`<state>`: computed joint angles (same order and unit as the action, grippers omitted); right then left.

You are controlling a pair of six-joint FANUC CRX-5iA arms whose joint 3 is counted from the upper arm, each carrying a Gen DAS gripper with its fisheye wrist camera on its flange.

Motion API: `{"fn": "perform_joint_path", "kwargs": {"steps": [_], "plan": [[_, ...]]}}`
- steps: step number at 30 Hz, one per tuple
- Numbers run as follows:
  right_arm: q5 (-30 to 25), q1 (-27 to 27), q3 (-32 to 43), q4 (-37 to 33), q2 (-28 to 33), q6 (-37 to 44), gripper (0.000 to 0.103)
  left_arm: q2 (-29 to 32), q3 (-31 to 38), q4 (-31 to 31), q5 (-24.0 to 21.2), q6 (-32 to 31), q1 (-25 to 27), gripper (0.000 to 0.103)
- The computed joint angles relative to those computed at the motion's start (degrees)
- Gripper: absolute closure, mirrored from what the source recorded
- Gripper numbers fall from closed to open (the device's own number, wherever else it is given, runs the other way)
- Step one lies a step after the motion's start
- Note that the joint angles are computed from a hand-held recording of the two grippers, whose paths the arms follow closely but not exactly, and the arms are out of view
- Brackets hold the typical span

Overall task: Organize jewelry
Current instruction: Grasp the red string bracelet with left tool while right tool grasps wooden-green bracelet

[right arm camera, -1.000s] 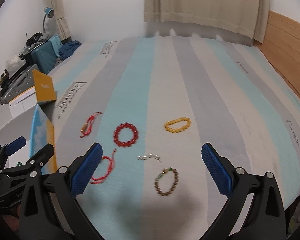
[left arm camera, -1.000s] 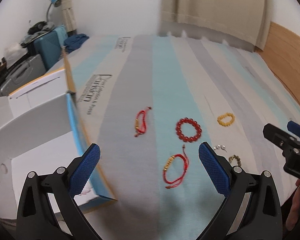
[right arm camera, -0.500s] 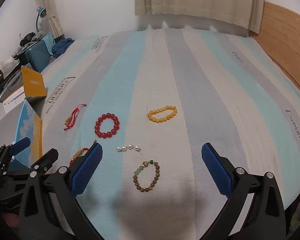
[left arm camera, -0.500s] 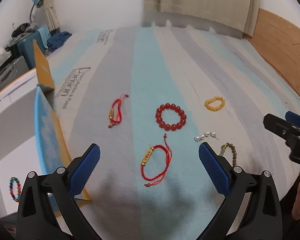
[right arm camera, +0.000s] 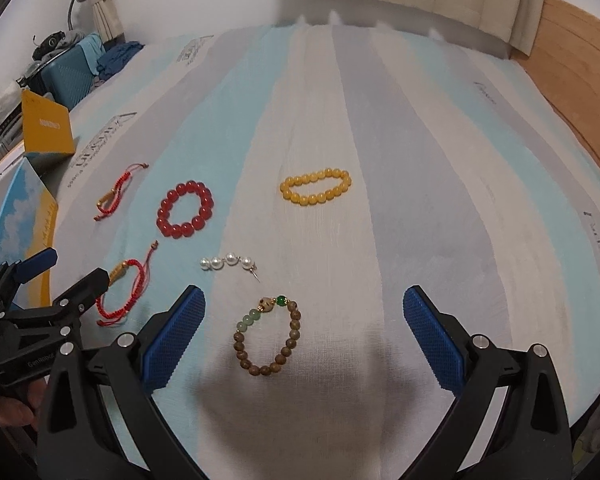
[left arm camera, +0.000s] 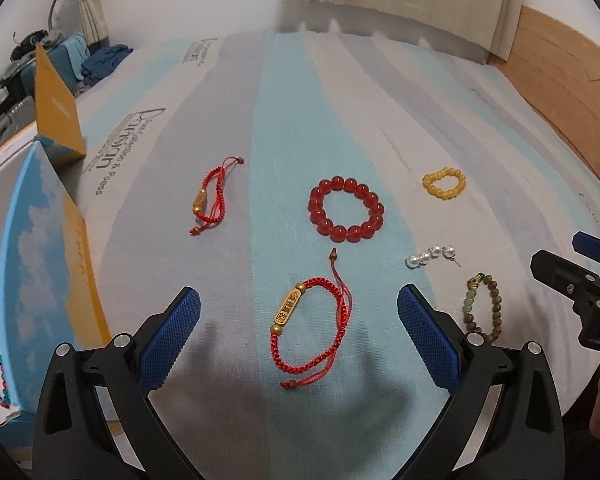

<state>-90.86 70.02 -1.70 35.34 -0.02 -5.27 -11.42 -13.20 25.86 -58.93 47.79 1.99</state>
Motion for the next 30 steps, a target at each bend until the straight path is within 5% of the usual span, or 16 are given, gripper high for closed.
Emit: {"fn": "perform_joint_path", "kwargs": {"steps": [26,30], "plan": [[4.90,-5.25,0.15,-9.37,2.60,7.20,0.012,5.44,1.27,-4.85,1.55,2.84,-2.41,0.012],[5.95,-6.13,0.23,-11.78,2.51,8.76,0.019,5.57,1.24,-5.59,1.92,2.89,-2.83,0.012]]}}
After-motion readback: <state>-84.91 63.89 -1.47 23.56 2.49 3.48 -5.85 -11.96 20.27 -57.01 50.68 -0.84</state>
